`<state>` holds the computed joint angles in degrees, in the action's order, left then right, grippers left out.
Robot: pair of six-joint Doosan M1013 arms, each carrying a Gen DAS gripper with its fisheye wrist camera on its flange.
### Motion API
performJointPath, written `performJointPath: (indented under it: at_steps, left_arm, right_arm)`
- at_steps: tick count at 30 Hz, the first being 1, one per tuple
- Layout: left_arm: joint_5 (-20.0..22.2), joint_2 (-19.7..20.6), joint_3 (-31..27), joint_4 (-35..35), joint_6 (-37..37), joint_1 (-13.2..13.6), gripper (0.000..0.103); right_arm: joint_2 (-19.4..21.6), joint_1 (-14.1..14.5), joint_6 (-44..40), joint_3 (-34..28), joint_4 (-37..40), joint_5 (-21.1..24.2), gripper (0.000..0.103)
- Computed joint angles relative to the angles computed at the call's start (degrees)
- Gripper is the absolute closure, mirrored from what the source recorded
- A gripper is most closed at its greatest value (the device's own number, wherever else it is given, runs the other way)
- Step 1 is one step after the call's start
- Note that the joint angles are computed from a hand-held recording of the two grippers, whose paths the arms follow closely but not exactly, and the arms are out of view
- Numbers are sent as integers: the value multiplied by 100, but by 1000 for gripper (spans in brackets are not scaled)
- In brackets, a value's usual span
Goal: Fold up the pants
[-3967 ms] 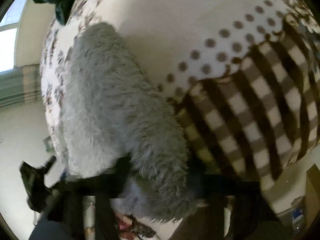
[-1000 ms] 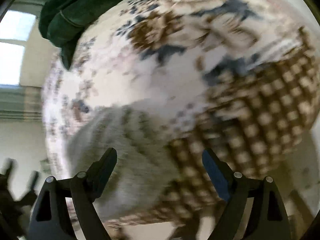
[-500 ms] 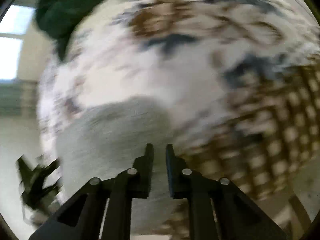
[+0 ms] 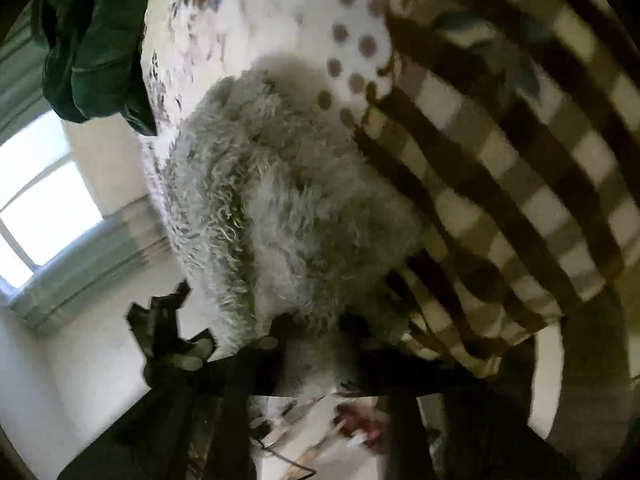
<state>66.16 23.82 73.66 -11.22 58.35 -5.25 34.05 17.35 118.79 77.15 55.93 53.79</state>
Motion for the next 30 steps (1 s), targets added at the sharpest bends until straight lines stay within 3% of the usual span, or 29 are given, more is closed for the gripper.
performJointPath:
  at_steps: [3,6,8,9,11,13,14,16,19,20,21,22,23,27,29,30]
  left_arm:
    - [-47,-11,60,-106,12,21,14]
    - [-36,-12,61,-134,2,-6,14]
    - [12,-13,18,-64,-22,-32,14]
    - [36,-17,-4,-61,-38,-32,14]
    - [-39,-55,-23,-151,16,-16,14]
    - [-109,-74,-50,-115,56,-25,14]
    - [-137,-68,-71,-131,122,-27,14]
    - [-131,-7,-140,-154,197,-34,14]
    - [-42,140,-228,-254,272,-28,14]
    - [-26,177,-236,-287,294,-23,14]
    - [-11,212,-240,-330,309,-15,14]
    - [9,243,-244,-306,309,-12,14]
    - [4,252,-230,-307,335,-1,14]
    - [-182,236,-44,-760,350,165,14]
    - [-294,221,53,-1099,424,240,14]
    - [-310,225,75,-1195,430,254,14]
  right_arm:
    - [-74,8,772,12,-1053,278,94]
    - [196,-80,410,-197,-838,1142,92]
    - [264,-107,303,-446,-953,1433,65]
    - [225,-121,226,-598,-1174,1436,59]
    - [145,-98,234,-830,-1658,1112,35]
    - [77,-110,111,-918,-1819,751,20]
    - [130,-122,-48,-1034,-1724,637,18]
    - [486,-145,-325,-1531,-1452,782,18]
    - [1146,-147,-362,-2328,-1171,1355,18]
    - [1267,-166,-346,-2375,-1022,1486,25]
    - [1400,-145,-223,-2473,-871,1516,41]
    - [1469,-144,-219,-2545,-965,1572,72]
    - [1539,-101,-209,-2710,-1167,1587,73]
    - [1190,-56,-427,-2421,-1719,483,76]
    - [1295,-61,-208,-2576,-2057,636,76]
    - [1528,-53,-152,-2888,-2144,1132,75]
